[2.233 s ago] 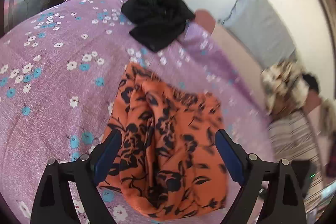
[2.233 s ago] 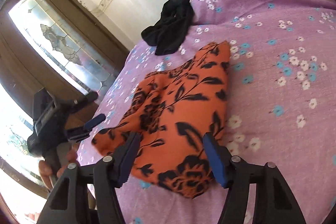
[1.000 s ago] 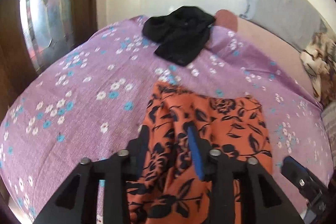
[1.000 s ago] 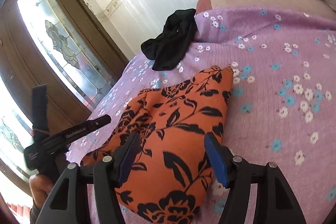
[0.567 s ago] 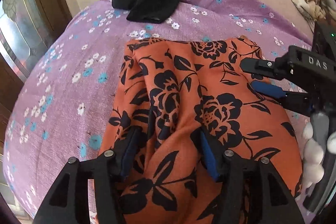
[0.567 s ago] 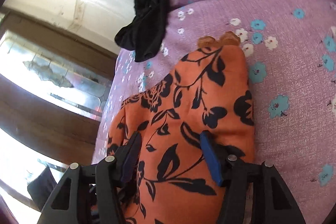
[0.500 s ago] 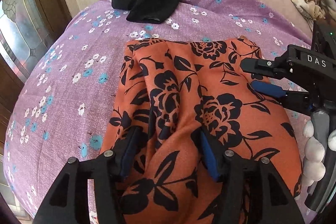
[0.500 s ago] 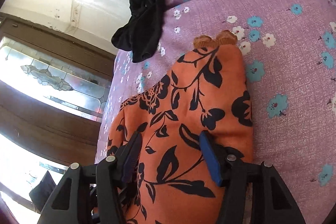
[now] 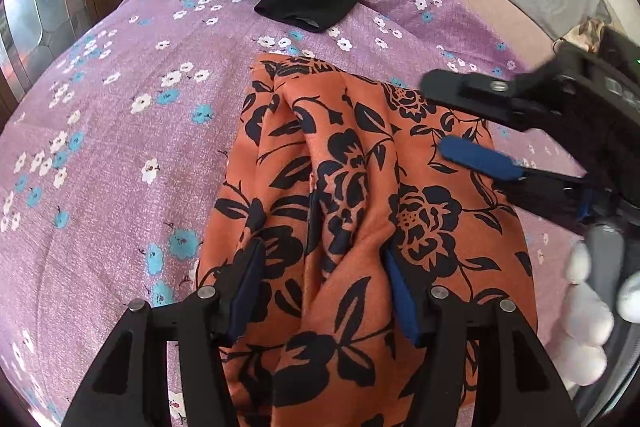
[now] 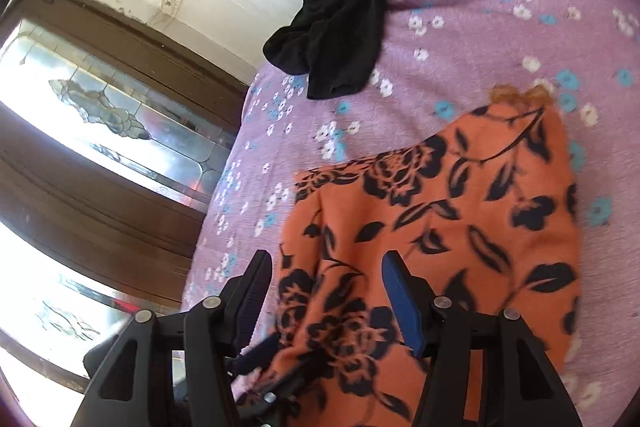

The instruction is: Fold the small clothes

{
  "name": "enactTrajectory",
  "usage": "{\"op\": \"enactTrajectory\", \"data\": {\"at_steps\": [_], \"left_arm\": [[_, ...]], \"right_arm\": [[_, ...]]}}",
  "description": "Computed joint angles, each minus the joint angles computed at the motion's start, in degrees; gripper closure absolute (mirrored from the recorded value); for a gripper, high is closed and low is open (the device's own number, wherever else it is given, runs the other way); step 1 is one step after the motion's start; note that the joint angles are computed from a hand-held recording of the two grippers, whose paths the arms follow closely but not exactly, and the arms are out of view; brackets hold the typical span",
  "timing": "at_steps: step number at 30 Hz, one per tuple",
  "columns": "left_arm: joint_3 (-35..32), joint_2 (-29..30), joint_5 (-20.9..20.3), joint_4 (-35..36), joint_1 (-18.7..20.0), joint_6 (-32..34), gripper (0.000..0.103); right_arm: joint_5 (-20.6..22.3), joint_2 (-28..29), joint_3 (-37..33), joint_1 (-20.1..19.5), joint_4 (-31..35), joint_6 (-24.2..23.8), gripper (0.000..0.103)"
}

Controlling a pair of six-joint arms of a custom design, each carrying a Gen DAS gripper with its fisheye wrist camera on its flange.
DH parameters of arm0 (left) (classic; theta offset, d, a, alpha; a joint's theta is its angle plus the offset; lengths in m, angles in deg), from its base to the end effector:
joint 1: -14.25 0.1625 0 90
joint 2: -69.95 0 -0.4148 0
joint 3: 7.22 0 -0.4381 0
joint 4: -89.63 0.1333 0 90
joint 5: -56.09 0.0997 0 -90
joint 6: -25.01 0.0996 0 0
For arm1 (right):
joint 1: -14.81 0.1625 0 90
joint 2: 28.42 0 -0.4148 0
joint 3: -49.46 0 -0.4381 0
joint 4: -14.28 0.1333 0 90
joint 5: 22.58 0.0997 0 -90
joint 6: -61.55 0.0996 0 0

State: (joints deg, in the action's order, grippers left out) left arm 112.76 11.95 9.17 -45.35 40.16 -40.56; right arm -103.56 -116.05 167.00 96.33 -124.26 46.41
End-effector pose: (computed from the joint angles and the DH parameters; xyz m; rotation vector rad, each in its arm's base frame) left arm -0.3615 -0.3994 0.0288 0.1137 2.4697 -0.7248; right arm 0.0702 -0.5390 0.2971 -0.2136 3.0015 -0.5317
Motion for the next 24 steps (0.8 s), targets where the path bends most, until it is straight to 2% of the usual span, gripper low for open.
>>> {"op": "enactTrajectory", "data": {"at_steps": [3,5,8,13,15,19,24], "left_arm": [[1.0,-0.92,-0.56,-1.1,-0.11,0.07,0.042],[1.48,-1.38,-0.76,-1.33,-0.19,0.29,0.042],[2.05,-2.17,-1.24,-1.98,-0.2,0.93,0.042],[3.35,-3.41,-2.82,-5.58,0.55,1.2,0.042],[3.85,-3.7,-2.8,-6.04,0.32,1.31,0.042],[3.51,-3.61,-1.41,-2.56,-0.7,1.6,0.042],[4.75,-5.17,-3.32,-5.21,0.12,1.28,0.041]], "right_arm": [[-1.74,3.86,-0.95,-0.28,-0.99,4.7,0.044],[-3.03,5.13,-1.04,-0.08,-3.09,5.65,0.048],[-3.99,6.4,-1.68,0.27,-4.78,7.81,0.048],[-2.52,6.79,-2.03,-0.43,-5.91,10.54,0.048],[-3.46,5.41,-1.35,0.09,-6.22,11.03,0.048],[-6.9,2.06,0.01,2.22,-7.3,7.89,0.047],[-12.52,-3.86,2.43,3.28,-7.94,2.74,0.047]]}}
